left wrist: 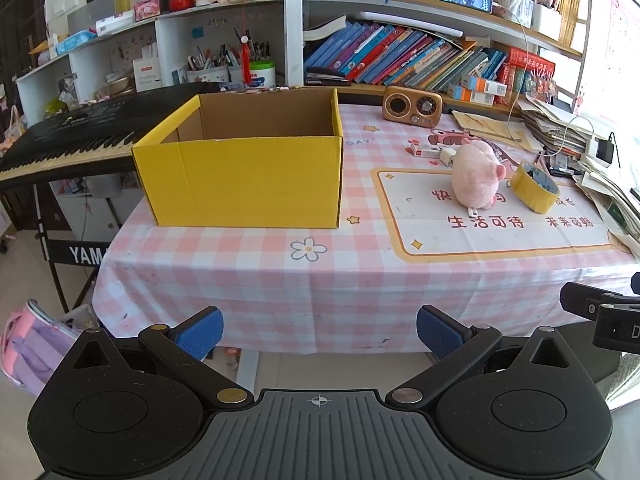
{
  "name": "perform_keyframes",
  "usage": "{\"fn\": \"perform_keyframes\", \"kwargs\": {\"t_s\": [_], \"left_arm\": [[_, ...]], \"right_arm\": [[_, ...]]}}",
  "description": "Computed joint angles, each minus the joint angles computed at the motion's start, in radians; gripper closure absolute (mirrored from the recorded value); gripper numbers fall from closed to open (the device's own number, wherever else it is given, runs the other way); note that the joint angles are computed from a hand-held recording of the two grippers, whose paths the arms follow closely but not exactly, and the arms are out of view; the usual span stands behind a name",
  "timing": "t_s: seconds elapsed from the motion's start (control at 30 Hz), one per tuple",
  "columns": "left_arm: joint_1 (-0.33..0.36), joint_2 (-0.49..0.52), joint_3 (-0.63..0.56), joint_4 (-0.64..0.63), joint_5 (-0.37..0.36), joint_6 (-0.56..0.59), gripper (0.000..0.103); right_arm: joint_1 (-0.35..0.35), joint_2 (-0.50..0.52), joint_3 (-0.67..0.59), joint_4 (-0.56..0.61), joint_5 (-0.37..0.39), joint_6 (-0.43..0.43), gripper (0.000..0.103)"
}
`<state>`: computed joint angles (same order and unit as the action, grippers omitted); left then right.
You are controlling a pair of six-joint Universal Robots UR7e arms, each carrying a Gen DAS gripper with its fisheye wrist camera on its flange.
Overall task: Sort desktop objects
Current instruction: 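Move both tools toward the pink plush pig and the yellow tape roll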
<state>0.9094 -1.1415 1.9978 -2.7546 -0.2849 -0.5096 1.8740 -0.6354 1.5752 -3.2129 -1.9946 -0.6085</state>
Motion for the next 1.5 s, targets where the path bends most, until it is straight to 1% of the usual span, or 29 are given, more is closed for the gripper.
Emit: {"fn": "perform_keyframes", "kwargs": {"t_s": [0.07,0.4,0.6,0.8,0.93,1.13,1.27,1.5], "left_arm": [[0.001,0.001,-0.001,-0.003,-0.002,0.001,0.000],[0.009,0.045,-0.031,-0.109,-0.029,0.111,0.000],[0.023,0.098,-0.085,-0.146,-0.065,0.175,0.000],[0.040,0.165,-0.164,-0.157,-0.102,0.226,0.000],[0.052,0.220,-0.238,-0.153,-0.114,0.248,0.000],[0.073,0.307,-0.359,-0.137,-0.132,0.272,0.000],[0.089,0.375,-0.461,-0.136,-0.137,0.304,0.000],[0.115,0.512,-0.680,-0.136,-0.124,0.388,0.000]], "right_arm": [[0.001,0.001,-0.002,-0.001,-0.004,-0.001,0.000],[-0.009,0.005,-0.012,-0.016,-0.028,0.001,0.000],[-0.026,0.005,-0.034,-0.011,-0.043,0.000,0.000],[-0.051,0.019,-0.093,0.023,-0.060,-0.001,0.000],[-0.069,0.034,-0.155,0.078,-0.056,-0.004,0.000],[-0.101,0.067,-0.277,0.169,-0.017,-0.029,0.000],[-0.118,0.113,-0.391,0.238,-0.011,-0.058,0.000],[-0.148,0.210,-0.638,0.426,0.044,-0.077,0.000]]}}
